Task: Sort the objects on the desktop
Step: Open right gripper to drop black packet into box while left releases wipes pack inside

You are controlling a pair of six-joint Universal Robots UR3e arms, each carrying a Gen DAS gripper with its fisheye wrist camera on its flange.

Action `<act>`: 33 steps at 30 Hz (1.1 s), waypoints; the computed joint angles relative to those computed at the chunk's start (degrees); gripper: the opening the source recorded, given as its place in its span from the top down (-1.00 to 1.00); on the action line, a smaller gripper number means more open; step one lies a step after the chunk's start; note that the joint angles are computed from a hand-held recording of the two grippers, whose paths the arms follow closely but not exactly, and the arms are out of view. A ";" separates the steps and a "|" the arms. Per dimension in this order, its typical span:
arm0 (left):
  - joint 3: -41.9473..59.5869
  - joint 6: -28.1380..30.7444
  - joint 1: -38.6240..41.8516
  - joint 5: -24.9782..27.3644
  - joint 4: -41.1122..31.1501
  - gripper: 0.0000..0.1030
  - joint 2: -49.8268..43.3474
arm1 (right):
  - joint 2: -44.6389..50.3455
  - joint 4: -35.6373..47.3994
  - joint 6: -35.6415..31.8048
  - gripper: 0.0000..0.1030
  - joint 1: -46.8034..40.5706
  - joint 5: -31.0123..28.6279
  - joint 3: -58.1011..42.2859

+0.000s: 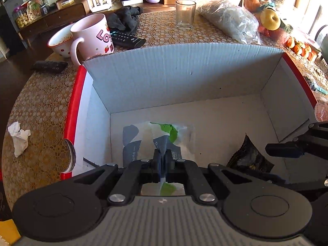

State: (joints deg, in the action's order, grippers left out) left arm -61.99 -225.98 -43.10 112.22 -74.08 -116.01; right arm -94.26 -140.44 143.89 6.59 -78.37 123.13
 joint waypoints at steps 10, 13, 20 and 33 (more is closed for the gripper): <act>-0.47 -1.93 -0.52 -0.10 0.63 0.88 0.69 | -6.27 2.50 -3.53 -0.12 -4.21 5.22 3.46; -0.52 -2.71 -0.85 0.14 1.09 0.78 1.06 | -8.82 3.61 -4.49 -0.16 -5.49 6.64 4.22; -1.04 -4.28 -2.15 0.69 3.23 -0.56 1.89 | -17.16 9.51 -8.53 -0.56 -11.14 11.48 6.44; 3.22 -7.15 -5.69 4.43 2.07 -0.90 0.76 | -36.01 33.59 -23.71 -0.91 -28.78 24.46 7.76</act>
State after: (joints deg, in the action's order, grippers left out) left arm -58.76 -233.14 -48.79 116.66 -72.00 -115.25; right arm -130.28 -106.86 120.18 -22.18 -53.91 130.89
